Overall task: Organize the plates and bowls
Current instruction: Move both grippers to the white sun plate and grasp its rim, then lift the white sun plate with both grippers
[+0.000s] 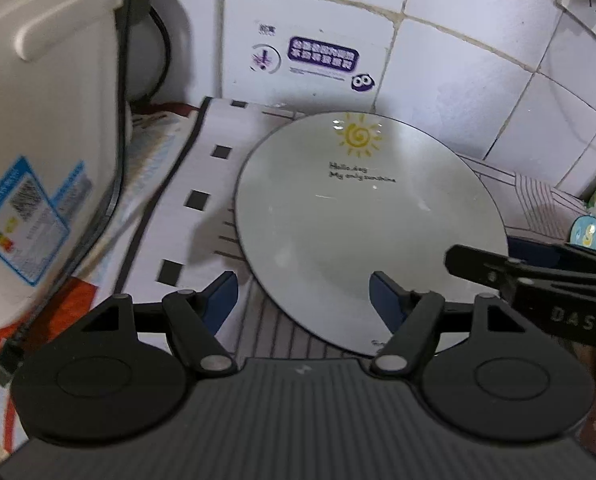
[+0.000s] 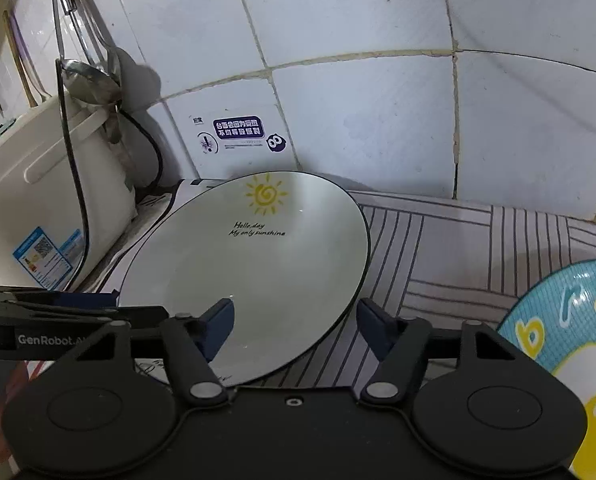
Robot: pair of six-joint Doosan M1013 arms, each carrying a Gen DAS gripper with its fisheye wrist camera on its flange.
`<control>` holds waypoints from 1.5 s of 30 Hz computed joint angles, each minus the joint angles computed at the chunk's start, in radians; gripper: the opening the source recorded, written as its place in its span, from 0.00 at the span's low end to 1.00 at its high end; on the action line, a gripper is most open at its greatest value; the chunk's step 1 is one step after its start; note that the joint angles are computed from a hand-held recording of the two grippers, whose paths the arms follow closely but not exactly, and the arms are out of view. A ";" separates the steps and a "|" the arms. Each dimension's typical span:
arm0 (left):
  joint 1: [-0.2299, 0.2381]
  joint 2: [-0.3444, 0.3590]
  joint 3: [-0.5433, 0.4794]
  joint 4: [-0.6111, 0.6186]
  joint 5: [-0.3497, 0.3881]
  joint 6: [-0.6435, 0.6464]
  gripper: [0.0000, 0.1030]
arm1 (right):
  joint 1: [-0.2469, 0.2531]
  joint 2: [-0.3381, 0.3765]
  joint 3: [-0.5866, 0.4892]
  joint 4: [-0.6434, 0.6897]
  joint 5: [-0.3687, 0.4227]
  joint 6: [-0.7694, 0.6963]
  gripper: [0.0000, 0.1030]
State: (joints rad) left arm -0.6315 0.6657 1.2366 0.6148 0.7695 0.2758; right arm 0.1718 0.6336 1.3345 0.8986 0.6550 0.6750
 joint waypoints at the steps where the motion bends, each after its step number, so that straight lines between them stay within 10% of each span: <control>1: 0.002 0.003 -0.002 -0.011 -0.007 0.004 0.67 | 0.001 0.004 -0.005 -0.006 0.000 0.010 0.65; 18: 0.011 0.021 -0.035 -0.071 0.032 -0.005 0.45 | 0.008 0.020 -0.023 -0.086 -0.038 0.173 0.24; 45: -0.103 -0.083 -0.079 -0.120 0.182 0.174 0.44 | -0.106 -0.169 0.155 0.184 0.110 -0.059 0.23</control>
State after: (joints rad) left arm -0.7346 0.5824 1.1579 0.4948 0.9518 0.4496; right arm 0.0660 0.4648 1.4899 1.0825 0.7654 0.6162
